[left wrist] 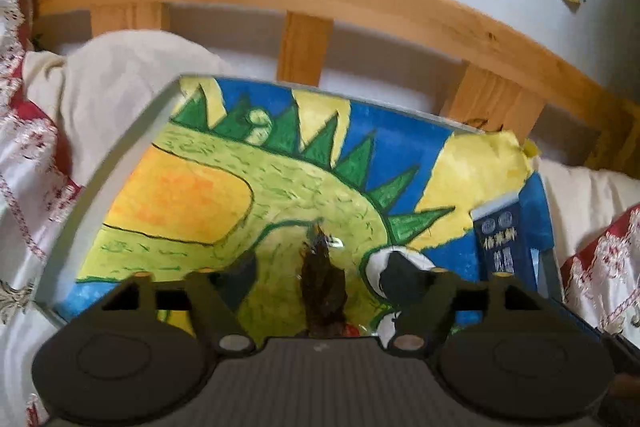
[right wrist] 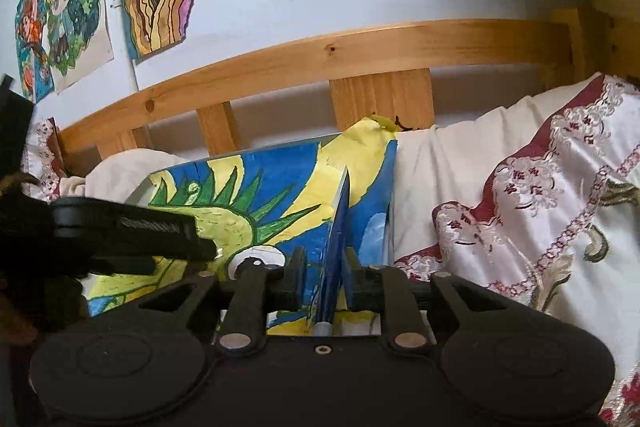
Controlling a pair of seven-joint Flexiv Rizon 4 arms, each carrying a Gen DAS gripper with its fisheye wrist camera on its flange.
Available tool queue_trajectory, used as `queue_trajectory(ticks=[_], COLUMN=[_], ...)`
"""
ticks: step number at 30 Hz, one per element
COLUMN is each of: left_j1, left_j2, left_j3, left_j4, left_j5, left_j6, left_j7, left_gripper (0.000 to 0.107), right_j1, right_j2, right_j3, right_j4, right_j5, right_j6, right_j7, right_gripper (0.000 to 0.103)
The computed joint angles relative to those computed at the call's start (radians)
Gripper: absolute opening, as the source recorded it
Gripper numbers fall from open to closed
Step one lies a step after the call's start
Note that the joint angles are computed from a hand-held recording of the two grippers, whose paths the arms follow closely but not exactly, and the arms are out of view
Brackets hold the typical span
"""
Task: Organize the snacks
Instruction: 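Lower the jerky into the tray and open the left gripper while the right releases the blue packet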
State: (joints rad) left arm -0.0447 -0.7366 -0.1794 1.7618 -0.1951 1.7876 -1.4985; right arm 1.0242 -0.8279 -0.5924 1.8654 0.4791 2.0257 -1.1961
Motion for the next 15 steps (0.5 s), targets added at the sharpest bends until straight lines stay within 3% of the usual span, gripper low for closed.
queue_trajectory(ticks=[4, 6, 8, 15], left_j1=[0.063, 0.095, 0.135, 0.28], left_j2=[0.038, 0.064, 0.091, 0.193], left_j3=[-0.054, -0.077, -0.106, -0.179], left_j4=[0.056, 0.09, 0.132, 0.269], left_j5=[0.031, 0.051, 0.082, 0.225], left_j6=[0.049, 0.071, 0.106, 0.189], left_j7=[-0.013, -0.024, -0.042, -0.14], left_gripper=[0.091, 0.096, 0.1, 0.102], right_j1=[0.049, 0.074, 0.096, 0.207], right_j2=[-0.003, -0.003, 0.001, 0.038], right_j3=[-0.055, -0.079, -0.096, -0.151], right_j4=[0.017, 0.029, 0.039, 0.08], right_j5=[0.031, 0.046, 0.069, 0.178], right_j6=[-0.002, 0.015, 0.039, 0.109], right_j7=[0.0, -0.004, -0.016, -0.137], right_gripper=[0.044, 0.061, 0.071, 0.093])
